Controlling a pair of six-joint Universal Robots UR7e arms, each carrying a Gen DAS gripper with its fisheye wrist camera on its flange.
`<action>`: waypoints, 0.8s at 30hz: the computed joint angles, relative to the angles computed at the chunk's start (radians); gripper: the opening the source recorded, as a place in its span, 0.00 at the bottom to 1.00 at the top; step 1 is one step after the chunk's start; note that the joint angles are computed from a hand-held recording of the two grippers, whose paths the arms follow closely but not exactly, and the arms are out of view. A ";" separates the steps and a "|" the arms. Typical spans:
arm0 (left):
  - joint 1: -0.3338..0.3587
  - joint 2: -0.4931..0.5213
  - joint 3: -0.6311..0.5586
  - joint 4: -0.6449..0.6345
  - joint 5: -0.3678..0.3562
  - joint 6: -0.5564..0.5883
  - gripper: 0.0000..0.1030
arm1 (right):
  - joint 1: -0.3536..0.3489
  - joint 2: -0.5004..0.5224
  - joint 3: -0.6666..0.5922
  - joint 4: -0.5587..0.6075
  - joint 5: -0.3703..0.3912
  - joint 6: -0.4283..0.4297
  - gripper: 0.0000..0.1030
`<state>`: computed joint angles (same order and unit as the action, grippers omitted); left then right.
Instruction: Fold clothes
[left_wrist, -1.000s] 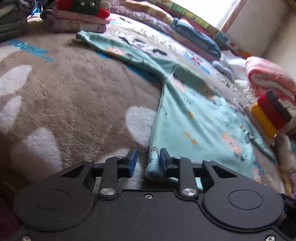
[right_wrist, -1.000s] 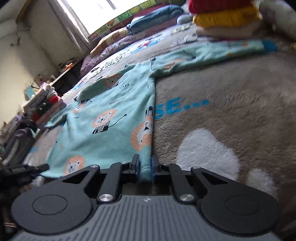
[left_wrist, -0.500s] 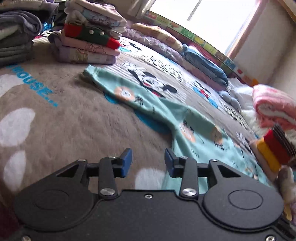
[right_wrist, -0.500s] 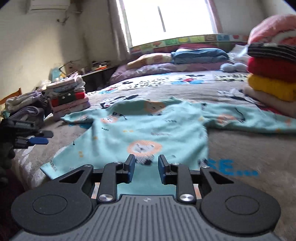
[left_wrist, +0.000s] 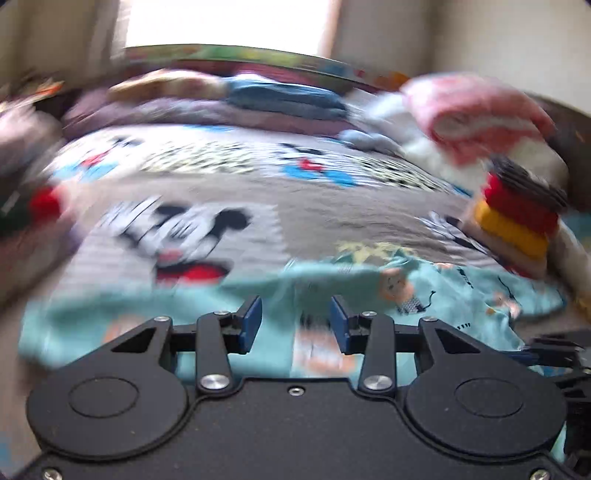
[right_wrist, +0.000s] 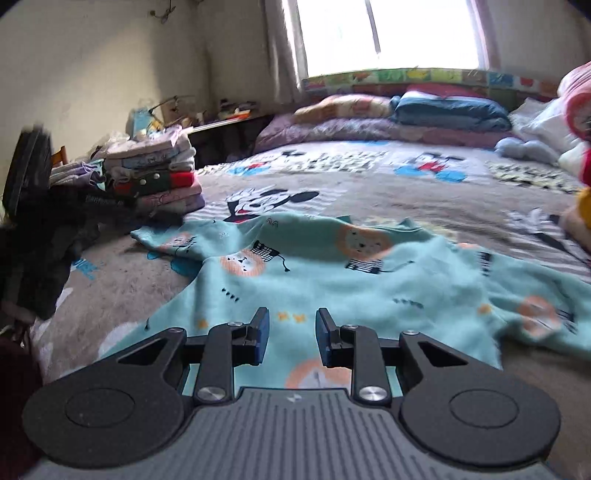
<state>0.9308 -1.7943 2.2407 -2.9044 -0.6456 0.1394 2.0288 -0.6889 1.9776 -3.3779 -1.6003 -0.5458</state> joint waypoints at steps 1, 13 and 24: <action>0.034 0.033 -0.047 0.008 -0.051 0.057 0.37 | -0.001 0.017 -0.034 0.038 0.007 0.002 0.28; 0.281 0.338 -0.493 0.457 -0.400 0.289 0.34 | -0.059 0.126 -0.180 0.206 0.136 -0.021 0.34; 0.266 0.347 -0.497 0.572 -0.366 0.419 0.34 | -0.077 0.126 -0.190 0.234 0.180 0.004 0.35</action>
